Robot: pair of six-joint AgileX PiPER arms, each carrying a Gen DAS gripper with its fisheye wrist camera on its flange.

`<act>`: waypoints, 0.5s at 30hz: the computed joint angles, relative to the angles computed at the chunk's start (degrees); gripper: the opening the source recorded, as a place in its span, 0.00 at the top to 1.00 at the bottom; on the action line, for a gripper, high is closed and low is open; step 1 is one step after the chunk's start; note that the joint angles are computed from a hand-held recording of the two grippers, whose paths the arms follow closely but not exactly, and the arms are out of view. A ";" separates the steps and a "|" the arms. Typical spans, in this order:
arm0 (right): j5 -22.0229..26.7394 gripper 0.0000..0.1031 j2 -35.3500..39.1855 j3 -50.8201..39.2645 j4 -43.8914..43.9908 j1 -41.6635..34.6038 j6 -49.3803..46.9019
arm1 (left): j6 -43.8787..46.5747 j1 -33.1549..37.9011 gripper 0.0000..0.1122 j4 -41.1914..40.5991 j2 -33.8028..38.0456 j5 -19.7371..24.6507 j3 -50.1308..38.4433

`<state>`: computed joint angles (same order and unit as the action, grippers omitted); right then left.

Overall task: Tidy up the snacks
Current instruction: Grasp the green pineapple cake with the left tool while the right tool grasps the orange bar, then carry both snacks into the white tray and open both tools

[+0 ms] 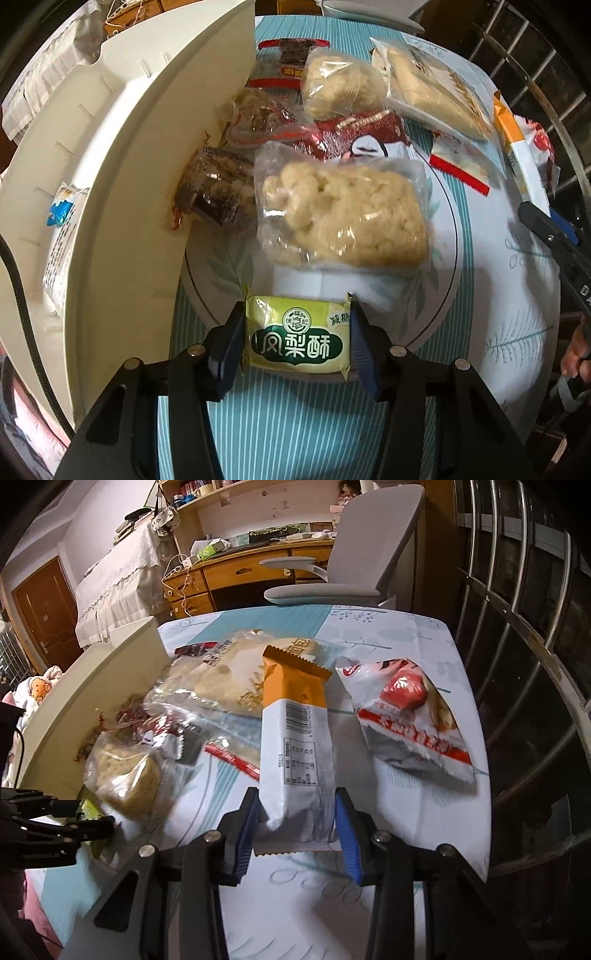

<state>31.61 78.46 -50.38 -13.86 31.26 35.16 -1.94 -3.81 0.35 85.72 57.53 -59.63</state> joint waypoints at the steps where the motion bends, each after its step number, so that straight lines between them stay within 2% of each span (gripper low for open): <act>1: 0.82 0.61 -0.54 -0.07 -0.08 0.70 0.45 | 0.20 -0.10 0.55 0.11 -0.65 0.42 0.50; 6: 4.45 0.61 -2.86 -0.61 0.48 3.54 2.29 | 1.06 -1.54 0.55 -0.46 -3.83 3.03 1.42; 10: 6.17 0.61 -5.01 -0.64 4.10 4.35 2.75 | 1.97 -3.09 0.55 -0.95 -5.70 7.00 -0.64; 15: 8.80 0.61 -7.40 -0.94 3.35 8.13 8.46 | 4.19 -4.05 0.55 -1.88 -6.21 10.94 -4.38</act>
